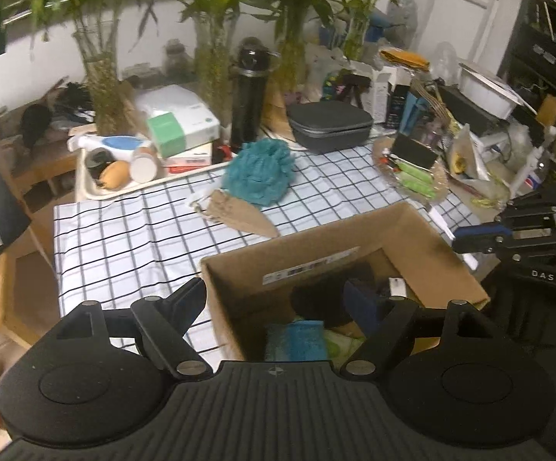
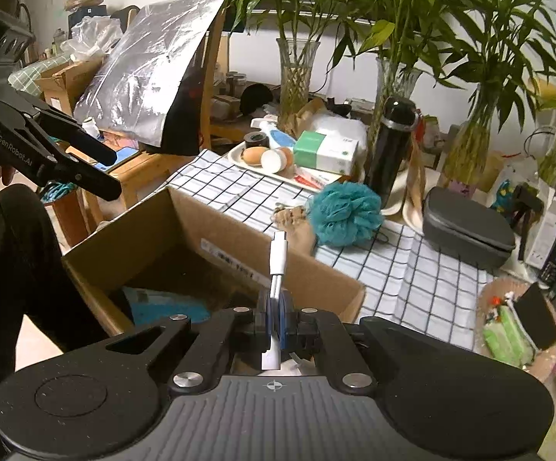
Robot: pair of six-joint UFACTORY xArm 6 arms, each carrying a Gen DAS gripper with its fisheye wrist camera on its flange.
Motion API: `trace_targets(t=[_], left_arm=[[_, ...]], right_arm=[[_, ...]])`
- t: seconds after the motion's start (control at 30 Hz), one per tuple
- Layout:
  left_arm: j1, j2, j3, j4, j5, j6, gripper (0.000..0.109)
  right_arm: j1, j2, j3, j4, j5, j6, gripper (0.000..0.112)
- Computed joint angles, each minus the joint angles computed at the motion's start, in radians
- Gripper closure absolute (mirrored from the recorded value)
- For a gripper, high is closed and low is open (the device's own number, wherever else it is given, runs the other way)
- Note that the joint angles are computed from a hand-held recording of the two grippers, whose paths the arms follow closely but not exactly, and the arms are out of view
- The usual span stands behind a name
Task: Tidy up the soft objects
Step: 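Carry the wipes pack into the box and open the left gripper while the right carries the cable, then lower the white cable into the box and open the right gripper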
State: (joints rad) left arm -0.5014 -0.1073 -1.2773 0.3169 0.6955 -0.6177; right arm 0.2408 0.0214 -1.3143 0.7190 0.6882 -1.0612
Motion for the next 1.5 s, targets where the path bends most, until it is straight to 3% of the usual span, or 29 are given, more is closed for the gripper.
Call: trace_targets(t=[0.2, 0.6, 0.67, 0.73, 0.8, 1.13, 1.5], left_arm=[[-0.007, -0.043, 0.056, 0.130, 0.013, -0.121, 0.030], [0.005, -0.095, 0.140, 0.150, -0.020, -0.164, 0.030], [0.007, -0.102, 0.148, 0.157, -0.019, -0.176, 0.030], [0.009, -0.107, 0.154, 0.162, -0.022, -0.187, 0.030], [0.011, -0.117, 0.166, 0.170, -0.028, -0.196, 0.030], [0.024, -0.129, 0.176, 0.246, 0.020, -0.292, 0.030], [0.055, -0.149, 0.207, 0.177, -0.086, -0.214, 0.030]], right_arm=[[0.009, -0.004, 0.001, 0.001, 0.020, -0.011, 0.106], [0.047, 0.024, -0.064, 0.030, 0.093, -0.094, 0.105], [0.059, 0.033, -0.069, -0.005, 0.099, -0.091, 0.088], [0.075, 0.032, -0.050, -0.057, 0.071, -0.075, 0.030], [0.087, 0.013, -0.005, -0.063, 0.009, -0.094, 0.017], [0.062, -0.011, 0.052, -0.073, -0.021, -0.057, 0.009], [0.048, -0.020, 0.079, -0.080, -0.062, -0.006, 0.009]])
